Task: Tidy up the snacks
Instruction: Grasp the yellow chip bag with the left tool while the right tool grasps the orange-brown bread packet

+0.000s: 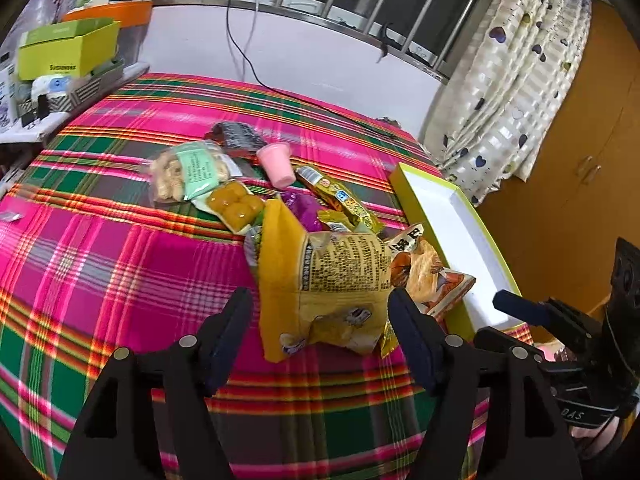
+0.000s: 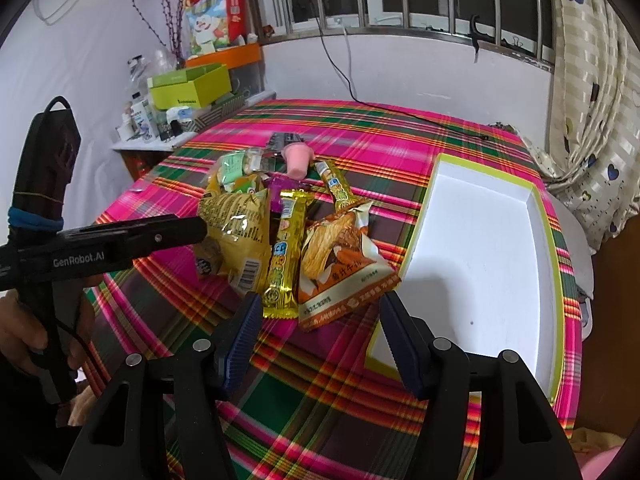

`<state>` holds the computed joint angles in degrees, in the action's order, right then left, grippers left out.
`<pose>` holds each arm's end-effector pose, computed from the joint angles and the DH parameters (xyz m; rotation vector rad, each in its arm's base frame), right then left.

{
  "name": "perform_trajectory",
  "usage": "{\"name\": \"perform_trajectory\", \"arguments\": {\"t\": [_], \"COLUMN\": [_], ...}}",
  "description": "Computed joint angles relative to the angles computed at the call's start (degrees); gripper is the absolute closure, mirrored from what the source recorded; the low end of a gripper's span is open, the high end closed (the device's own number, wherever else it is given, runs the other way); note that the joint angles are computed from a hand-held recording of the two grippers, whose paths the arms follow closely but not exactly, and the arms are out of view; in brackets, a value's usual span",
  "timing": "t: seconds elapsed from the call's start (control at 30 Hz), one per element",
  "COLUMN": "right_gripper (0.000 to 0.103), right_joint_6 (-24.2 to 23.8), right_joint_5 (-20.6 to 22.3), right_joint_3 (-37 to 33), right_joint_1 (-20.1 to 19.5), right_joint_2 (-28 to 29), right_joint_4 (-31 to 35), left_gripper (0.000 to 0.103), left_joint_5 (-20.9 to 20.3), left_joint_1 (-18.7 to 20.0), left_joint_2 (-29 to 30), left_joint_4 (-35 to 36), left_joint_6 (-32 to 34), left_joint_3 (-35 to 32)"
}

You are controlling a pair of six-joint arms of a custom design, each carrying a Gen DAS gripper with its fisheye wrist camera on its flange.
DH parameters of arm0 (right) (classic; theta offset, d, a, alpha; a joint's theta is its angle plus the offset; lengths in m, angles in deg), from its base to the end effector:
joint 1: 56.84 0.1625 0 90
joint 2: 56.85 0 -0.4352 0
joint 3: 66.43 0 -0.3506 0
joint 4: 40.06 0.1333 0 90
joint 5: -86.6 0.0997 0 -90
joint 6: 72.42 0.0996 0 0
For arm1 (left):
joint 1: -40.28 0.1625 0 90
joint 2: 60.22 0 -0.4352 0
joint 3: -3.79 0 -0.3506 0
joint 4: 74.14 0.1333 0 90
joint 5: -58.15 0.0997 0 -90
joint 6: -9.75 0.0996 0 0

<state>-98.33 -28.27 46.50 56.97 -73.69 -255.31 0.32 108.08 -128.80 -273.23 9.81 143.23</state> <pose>0.2897 -0.4301 -0.0904 0.9665 -2.4439 0.6717 0.0197 -0.4448 0.2319 0.2415 2.5438 -1.0056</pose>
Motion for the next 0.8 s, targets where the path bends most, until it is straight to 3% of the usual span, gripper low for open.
{"name": "perform_trajectory", "arguments": {"t": [0.3,0.8], "right_gripper": [0.042,0.042], "right_joint_6": [-3.81,-7.29], "right_joint_5": [-1.43,-4.62], "right_joint_3": [-4.90,-14.00], "right_joint_1": [-0.28,-1.08], "right_joint_2": [0.68,1.93], "right_joint_4": [5.14,20.37], "left_gripper": [0.032,0.030], "left_joint_5": [-2.50,-7.08], "left_joint_1": [1.55,4.15], "left_joint_2": [1.65,2.45], "left_joint_4": [2.85,6.43], "left_joint_6": [1.24,2.70], "left_joint_3": [-2.70,-4.55]}}
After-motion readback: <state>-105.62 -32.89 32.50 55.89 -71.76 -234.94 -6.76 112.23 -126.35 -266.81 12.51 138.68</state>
